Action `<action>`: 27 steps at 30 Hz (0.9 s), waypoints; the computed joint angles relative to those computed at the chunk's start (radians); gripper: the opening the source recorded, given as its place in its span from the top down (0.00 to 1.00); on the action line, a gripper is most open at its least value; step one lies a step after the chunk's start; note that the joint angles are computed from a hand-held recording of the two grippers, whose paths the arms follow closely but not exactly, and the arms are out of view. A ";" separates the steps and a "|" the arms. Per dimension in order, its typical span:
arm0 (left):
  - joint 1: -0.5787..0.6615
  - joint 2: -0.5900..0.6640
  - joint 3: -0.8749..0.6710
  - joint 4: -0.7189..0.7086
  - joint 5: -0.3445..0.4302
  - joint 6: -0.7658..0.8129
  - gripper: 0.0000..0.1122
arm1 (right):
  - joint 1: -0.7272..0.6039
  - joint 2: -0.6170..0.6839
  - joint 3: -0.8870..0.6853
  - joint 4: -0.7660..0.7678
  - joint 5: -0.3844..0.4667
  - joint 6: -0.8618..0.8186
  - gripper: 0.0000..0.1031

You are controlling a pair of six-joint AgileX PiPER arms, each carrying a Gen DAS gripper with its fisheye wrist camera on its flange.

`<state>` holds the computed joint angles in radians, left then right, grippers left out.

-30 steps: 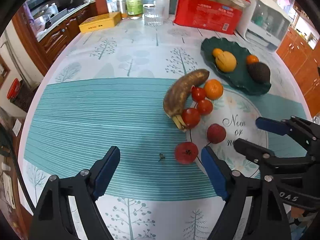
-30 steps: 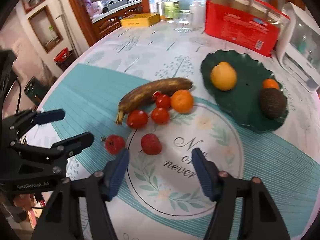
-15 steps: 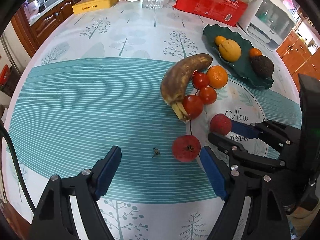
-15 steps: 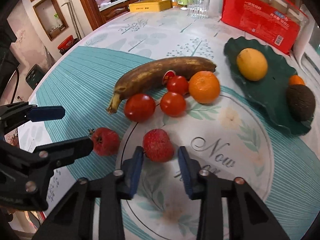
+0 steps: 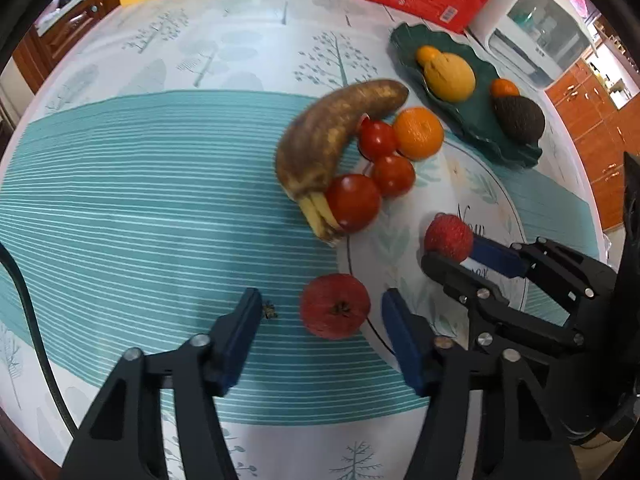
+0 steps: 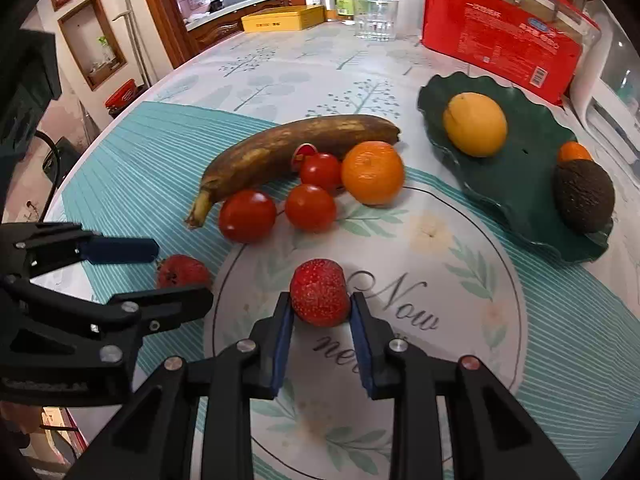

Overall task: Organize fruits
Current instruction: 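Grasp the red apple with the left tool while the right tool grasps the strawberry, then carry the apple and strawberry over the green plate and lower them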

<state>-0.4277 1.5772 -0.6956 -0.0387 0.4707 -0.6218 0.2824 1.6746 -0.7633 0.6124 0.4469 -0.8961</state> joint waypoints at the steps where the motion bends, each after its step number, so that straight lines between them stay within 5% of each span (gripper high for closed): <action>1: -0.005 0.011 -0.007 0.000 0.000 -0.001 0.52 | -0.003 -0.003 0.002 -0.003 0.000 0.002 0.72; 8: -0.035 0.040 -0.044 0.056 0.027 -0.048 0.68 | -0.025 -0.022 0.013 -0.002 0.004 -0.003 0.73; 18: -0.055 0.033 -0.042 0.068 0.039 -0.078 0.70 | -0.020 -0.049 0.009 -0.077 0.030 0.082 0.73; 27: -0.132 -0.016 -0.106 0.153 0.131 -0.181 0.70 | -0.029 -0.110 0.006 -0.163 0.072 0.166 0.73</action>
